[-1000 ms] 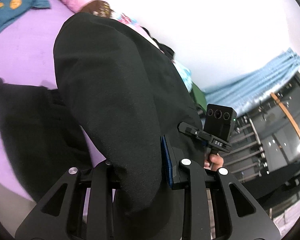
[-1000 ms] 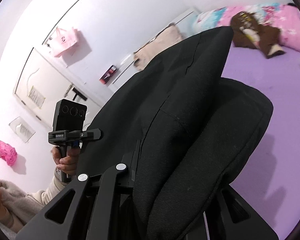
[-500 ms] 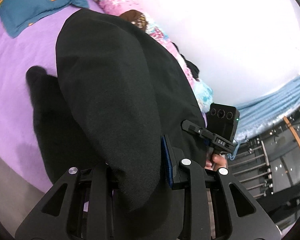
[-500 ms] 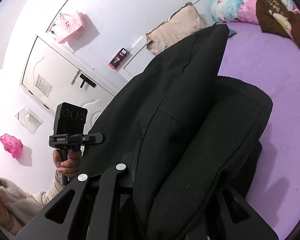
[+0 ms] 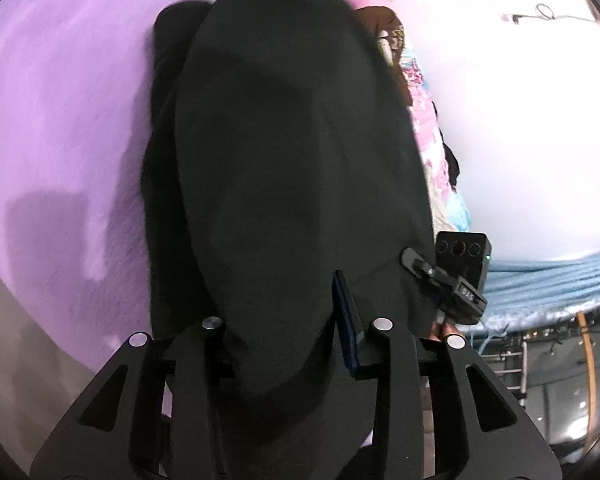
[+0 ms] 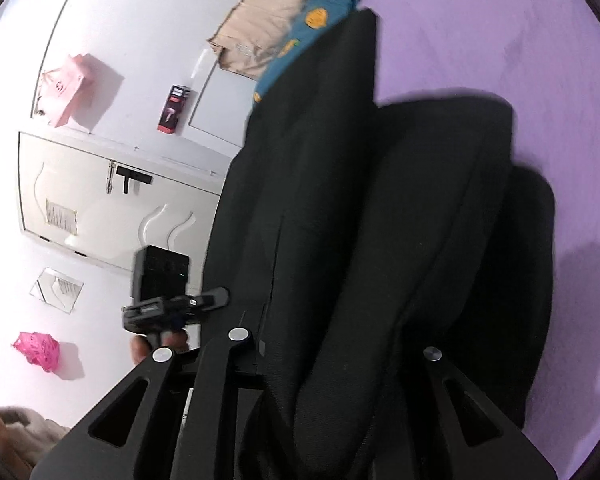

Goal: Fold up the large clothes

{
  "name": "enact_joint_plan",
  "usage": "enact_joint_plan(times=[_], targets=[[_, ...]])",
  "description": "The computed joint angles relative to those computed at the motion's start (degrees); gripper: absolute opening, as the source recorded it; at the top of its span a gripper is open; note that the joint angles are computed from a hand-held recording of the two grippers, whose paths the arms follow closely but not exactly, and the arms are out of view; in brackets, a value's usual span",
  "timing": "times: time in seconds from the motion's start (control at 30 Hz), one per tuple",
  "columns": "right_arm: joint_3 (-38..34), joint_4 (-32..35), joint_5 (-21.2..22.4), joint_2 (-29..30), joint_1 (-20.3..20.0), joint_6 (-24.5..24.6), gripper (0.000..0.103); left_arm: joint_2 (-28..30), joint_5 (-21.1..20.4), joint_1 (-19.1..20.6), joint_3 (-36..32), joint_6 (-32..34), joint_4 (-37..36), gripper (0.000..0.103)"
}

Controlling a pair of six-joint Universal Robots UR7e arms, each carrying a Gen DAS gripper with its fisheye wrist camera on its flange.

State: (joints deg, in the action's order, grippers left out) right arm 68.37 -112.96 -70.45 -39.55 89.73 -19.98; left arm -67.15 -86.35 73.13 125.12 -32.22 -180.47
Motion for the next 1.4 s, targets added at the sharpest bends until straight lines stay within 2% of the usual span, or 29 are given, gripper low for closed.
enact_joint_plan(times=[0.1, 0.2, 0.3, 0.33, 0.37, 0.43, 0.5, 0.57, 0.67, 0.7, 0.77, 0.87, 0.93, 1.03, 1.13, 1.23, 1.3, 1.4], targets=[[0.3, -0.5, -1.0, 0.5, -0.9, 0.7, 0.032, 2.1, -2.8, 2.1, 0.0, 1.1, -3.4, 0.038], [1.0, -1.1, -0.7, 0.7, -2.3, 2.4, 0.032, 4.3, -2.2, 2.8, -0.6, 1.1, -4.6, 0.051], [2.1, -1.3, 0.5, 0.2, -2.9, 2.9, 0.036, 4.7, -4.1, 3.3, -0.3, 0.3, -5.9, 0.053], [2.7, -1.5, 0.1, -0.5, -2.6, 2.5, 0.037, 4.0, -3.5, 2.9, 0.0, 0.1, -5.5, 0.053], [3.2, -1.9, -0.3, -1.1, -2.3, 2.3, 0.040, 2.9, -2.0, 2.1, 0.5, 0.4, -4.5, 0.053], [4.9, -4.4, -1.9, -3.2, -1.6, 2.5, 0.051, -0.6, 4.1, -0.9, 2.1, 1.2, -1.8, 0.051], [7.1, -7.0, -2.1, -6.0, -1.6, 3.1, 0.067, -4.4, 11.4, -4.3, 4.2, 1.3, 0.5, 0.054], [9.0, -9.1, -2.5, -8.4, -1.5, 2.8, 0.070, -7.6, 15.3, -6.9, 6.6, 0.5, -0.4, 0.064], [12.6, -12.7, -2.4, -12.6, -1.4, 3.6, 0.072, -11.9, 20.8, -12.2, 10.2, -1.6, -0.5, 0.072], [13.7, -13.2, -1.7, -13.8, -1.5, 3.8, 0.072, -13.2, 23.6, -14.5, 11.5, -2.2, 0.2, 0.073], [16.2, -14.8, -0.3, -16.3, -1.0, 3.7, 0.072, -15.3, 28.3, -19.0, 13.9, -3.9, 1.4, 0.083], [19.4, -13.6, 2.7, -20.0, -0.9, 0.9, 0.073, -14.6, 34.8, -25.0, 15.6, -7.2, 0.6, 0.084], [22.3, -14.3, 5.4, -22.2, -0.1, -0.4, 0.079, -13.4, 37.7, -28.6, 17.7, -8.5, -1.8, 0.087], [25.5, -13.8, 9.0, -23.3, 0.3, -1.9, 0.082, -10.0, 38.2, -30.9, 18.1, -8.4, -3.5, 0.088], [26.6, -12.3, 11.1, -22.7, 0.4, -3.8, 0.083, -4.4, 35.7, -29.6, 17.9, -7.0, -10.0, 0.088], [27.9, -13.3, 11.5, -20.6, -0.4, -2.7, 0.083, 1.6, 33.2, -26.6, 17.5, -6.3, -16.5, 0.088], [28.4, -15.4, 9.8, -19.1, -1.1, -0.5, 0.083, 4.5, 31.1, -24.5, 17.3, -5.8, -21.2, 0.088], [29.2, -18.3, 9.3, -17.5, -3.1, 1.4, 0.080, 6.7, 27.9, -21.7, 17.2, -3.7, -25.3, 0.089]])
